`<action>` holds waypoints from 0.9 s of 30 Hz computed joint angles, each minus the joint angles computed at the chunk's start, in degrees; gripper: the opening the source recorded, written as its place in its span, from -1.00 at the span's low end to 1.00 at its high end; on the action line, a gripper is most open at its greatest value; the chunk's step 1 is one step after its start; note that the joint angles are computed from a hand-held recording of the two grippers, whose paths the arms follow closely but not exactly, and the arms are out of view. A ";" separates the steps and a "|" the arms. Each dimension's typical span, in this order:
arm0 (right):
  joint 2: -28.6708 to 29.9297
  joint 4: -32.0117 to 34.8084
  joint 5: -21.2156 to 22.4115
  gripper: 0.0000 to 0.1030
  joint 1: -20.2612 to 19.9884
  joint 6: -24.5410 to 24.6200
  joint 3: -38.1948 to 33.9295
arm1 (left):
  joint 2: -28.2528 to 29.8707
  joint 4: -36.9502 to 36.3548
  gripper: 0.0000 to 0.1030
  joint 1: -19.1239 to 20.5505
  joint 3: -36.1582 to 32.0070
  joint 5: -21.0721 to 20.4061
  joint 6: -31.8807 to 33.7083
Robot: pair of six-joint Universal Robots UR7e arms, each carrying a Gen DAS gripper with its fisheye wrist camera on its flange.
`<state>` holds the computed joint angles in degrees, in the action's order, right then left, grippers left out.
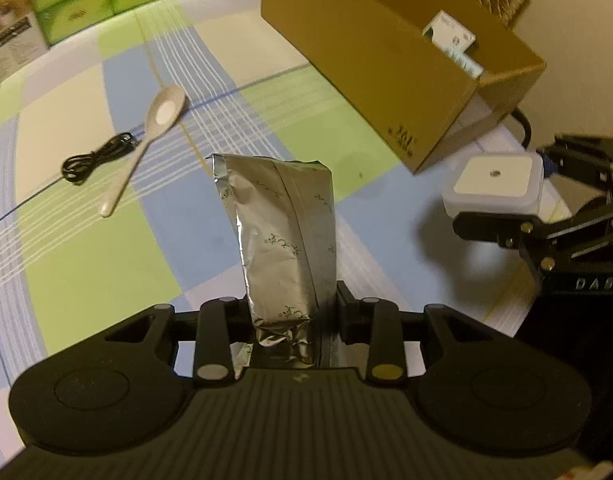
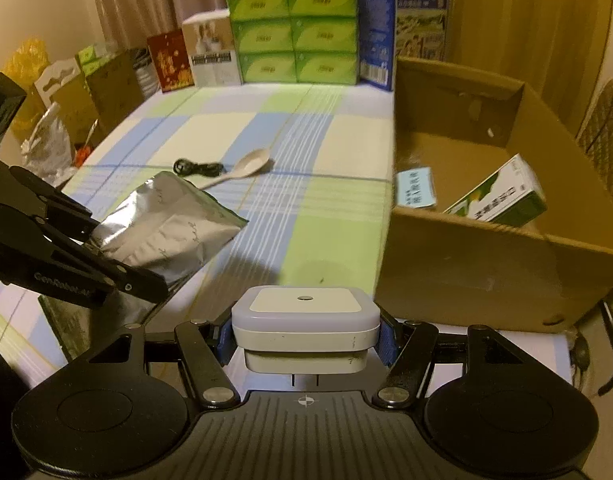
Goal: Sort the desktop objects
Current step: 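Carry the foil bag and white device toward the cardboard box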
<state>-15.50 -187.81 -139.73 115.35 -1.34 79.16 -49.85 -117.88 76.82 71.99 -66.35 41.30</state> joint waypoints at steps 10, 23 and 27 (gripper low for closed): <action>-1.35 -10.14 -3.54 0.20 2.33 -2.36 3.42 | -5.35 -1.89 -0.42 -2.10 4.84 -6.16 -7.45; -4.75 -19.41 -7.70 0.20 3.34 -4.54 7.94 | -7.95 -2.27 -0.42 -5.63 8.09 -11.67 -11.43; -5.84 -22.27 -8.63 0.20 3.24 -5.77 9.28 | -7.72 -2.49 -0.42 -6.65 8.24 -12.79 -12.11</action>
